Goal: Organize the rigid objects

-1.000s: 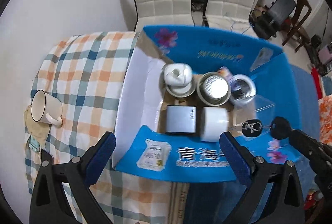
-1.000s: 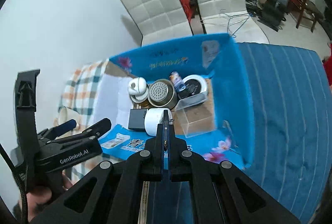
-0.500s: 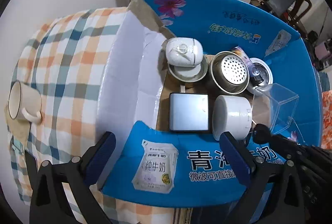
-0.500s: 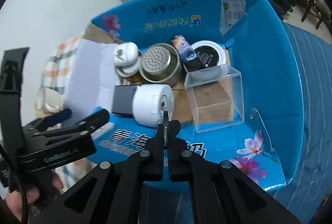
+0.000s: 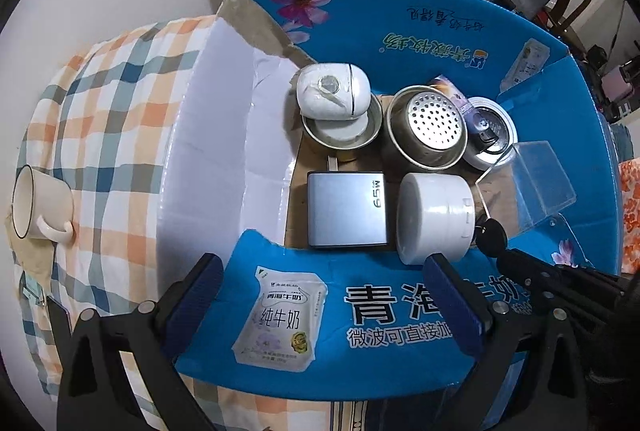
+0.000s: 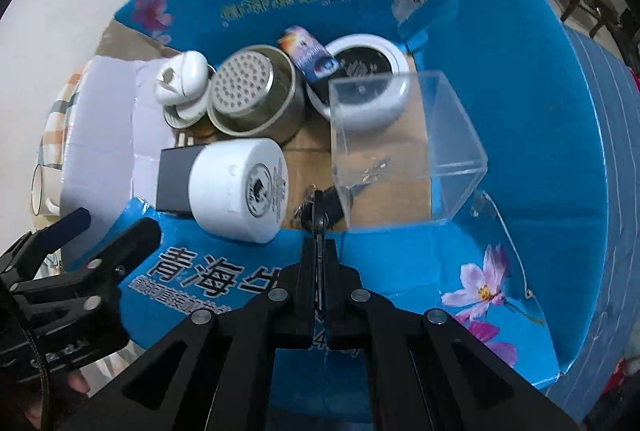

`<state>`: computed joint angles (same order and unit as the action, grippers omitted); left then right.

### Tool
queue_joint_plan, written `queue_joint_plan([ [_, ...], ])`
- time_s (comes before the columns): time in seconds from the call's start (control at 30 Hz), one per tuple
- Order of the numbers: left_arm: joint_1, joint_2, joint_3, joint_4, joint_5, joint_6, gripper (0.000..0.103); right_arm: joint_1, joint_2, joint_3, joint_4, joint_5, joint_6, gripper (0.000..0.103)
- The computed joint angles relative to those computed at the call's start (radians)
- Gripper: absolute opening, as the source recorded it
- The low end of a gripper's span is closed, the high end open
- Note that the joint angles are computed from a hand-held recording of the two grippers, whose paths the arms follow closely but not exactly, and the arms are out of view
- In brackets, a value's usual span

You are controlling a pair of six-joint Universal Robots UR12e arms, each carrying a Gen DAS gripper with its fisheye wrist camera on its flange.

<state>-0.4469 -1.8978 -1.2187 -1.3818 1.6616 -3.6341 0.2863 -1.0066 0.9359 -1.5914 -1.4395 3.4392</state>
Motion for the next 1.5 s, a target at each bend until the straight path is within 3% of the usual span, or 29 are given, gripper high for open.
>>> queue_joint_plan([
  [0.2, -0.002, 0.006, 0.012, -0.004, 0.017, 0.001, 0.102, -0.003, -0.011, -0.002, 0.015, -0.027, 0.008, 0.014],
  [0.3, -0.004, 0.009, 0.020, -0.004, 0.023, 0.001, 0.103, -0.003, -0.024, 0.001, -0.003, -0.049, 0.016, 0.028],
  [0.4, -0.008, 0.012, 0.031, -0.006, 0.037, 0.005, 0.103, 0.000, -0.034, -0.003, -0.014, -0.094, 0.019, 0.050],
  [0.47, -0.011, 0.013, 0.037, -0.006, 0.045, 0.005, 0.102, -0.001, -0.041, -0.001, -0.022, -0.118, 0.023, 0.079],
  [0.53, -0.015, 0.015, 0.043, -0.008, 0.051, 0.003, 0.102, -0.005, -0.048, 0.004, -0.029, -0.126, 0.029, 0.094],
  [0.9, -0.045, 0.026, 0.092, -0.018, 0.091, -0.012, 0.103, -0.011, -0.088, -0.007, -0.023, -0.131, 0.040, 0.094],
  [1.1, -0.069, 0.046, 0.128, -0.039, 0.093, -0.029, 0.102, -0.011, -0.140, -0.010, -0.015, -0.153, 0.035, 0.094],
  [1.23, -0.096, 0.062, 0.159, -0.040, 0.137, -0.030, 0.102, -0.006, -0.186, -0.007, -0.043, -0.174, 0.021, 0.094],
  [1.3, -0.108, 0.065, 0.182, -0.065, 0.176, -0.055, 0.102, -0.005, -0.204, -0.010, -0.053, -0.178, 0.016, 0.094],
  [1.5, -0.122, 0.093, 0.201, -0.071, 0.196, -0.108, 0.103, -0.003, -0.248, -0.028, -0.065, -0.167, 0.008, 0.094],
])
